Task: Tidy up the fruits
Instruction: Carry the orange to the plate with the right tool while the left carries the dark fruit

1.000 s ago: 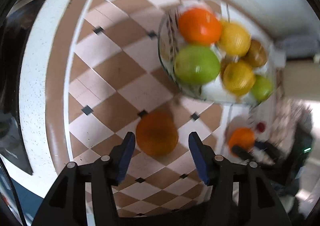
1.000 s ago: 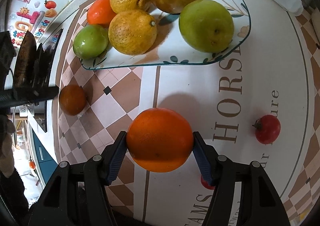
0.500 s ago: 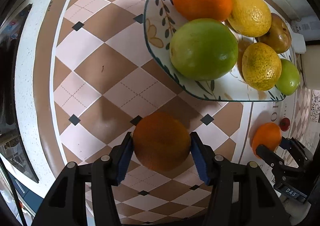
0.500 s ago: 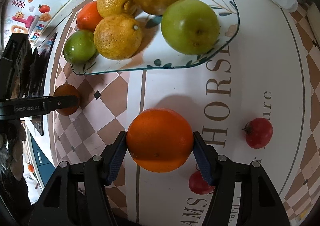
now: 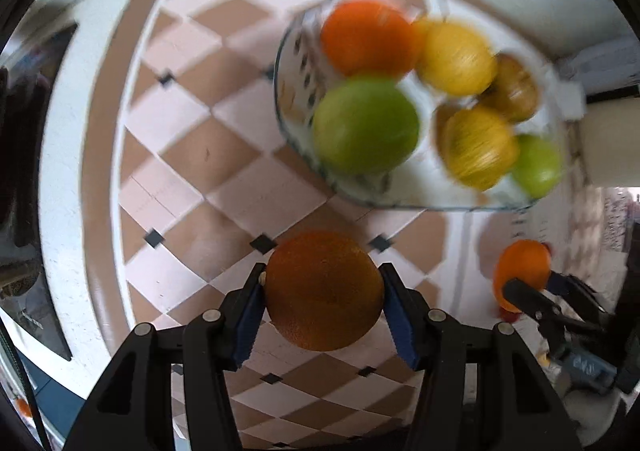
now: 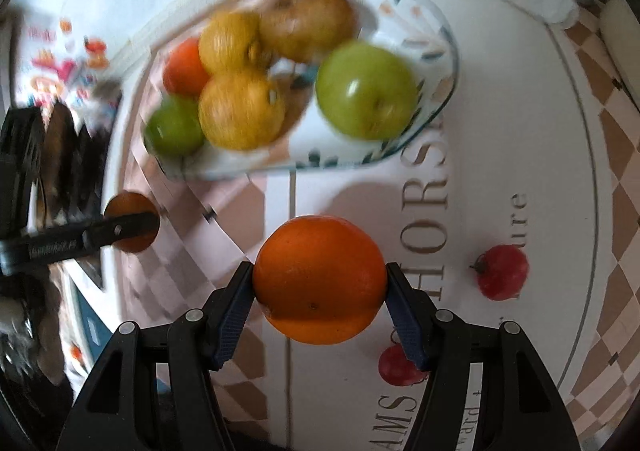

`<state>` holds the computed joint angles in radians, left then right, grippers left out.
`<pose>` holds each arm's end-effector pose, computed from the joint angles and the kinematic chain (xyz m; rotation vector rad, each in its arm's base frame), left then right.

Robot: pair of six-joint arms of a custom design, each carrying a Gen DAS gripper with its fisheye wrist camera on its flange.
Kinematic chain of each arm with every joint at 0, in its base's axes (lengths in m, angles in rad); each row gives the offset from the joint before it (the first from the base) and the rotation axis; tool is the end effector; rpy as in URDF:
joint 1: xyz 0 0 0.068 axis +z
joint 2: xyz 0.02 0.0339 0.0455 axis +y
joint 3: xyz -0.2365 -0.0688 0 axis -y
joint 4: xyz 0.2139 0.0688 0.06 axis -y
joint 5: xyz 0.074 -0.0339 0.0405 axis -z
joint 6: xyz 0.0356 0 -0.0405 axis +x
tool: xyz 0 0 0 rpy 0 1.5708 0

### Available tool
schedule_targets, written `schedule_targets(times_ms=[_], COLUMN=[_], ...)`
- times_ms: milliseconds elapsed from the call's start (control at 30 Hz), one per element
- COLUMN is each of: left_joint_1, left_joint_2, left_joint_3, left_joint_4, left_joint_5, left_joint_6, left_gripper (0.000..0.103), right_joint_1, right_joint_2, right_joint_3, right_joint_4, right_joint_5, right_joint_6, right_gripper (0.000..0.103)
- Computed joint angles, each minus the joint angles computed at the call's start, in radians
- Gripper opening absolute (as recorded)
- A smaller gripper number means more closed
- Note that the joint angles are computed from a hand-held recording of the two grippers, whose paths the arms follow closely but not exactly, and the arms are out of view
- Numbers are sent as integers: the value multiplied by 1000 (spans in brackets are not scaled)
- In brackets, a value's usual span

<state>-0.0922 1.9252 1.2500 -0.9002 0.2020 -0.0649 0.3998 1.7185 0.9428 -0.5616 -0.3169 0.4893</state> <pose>0.3041 -0.0353 0.1396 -0.0417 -3.1052 0.3132 0.2485 0.1171 0.1356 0.0783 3.0111 0.5863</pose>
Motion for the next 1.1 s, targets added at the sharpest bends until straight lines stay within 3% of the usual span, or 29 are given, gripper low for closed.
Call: schedule_targets(times_ms=[100,233,333,633,800,1100], left_joint_1=[15,50,68,61,51,78], left_joint_2=[-26,58,158,410,473,457], left_joint_3=[104,288,447,710,752,694], left_joint_4=[-69,-138,-191,-266,-285,-261], left_joint_5=[30,88,84,18,-5,29], left_joint_6=[-16,-46,-69,-90,-95,-113], left_gripper=[52,52,52,53,53,54], right_joint_1=[-86,-190,-218,-201,-190,-208], right_joint_2=[-51,-23,71,291,320,362], right_joint_3=[34,164,286,491,486,503], right_joint_4=[-24,-65,-84,-118,-120,-118], right_joint_5=[-18,-15,28,135,146,103], right_joint_6=[2,-18,-42,-122,-126,-111], right_gripper=[67,67,67,67,67,67])
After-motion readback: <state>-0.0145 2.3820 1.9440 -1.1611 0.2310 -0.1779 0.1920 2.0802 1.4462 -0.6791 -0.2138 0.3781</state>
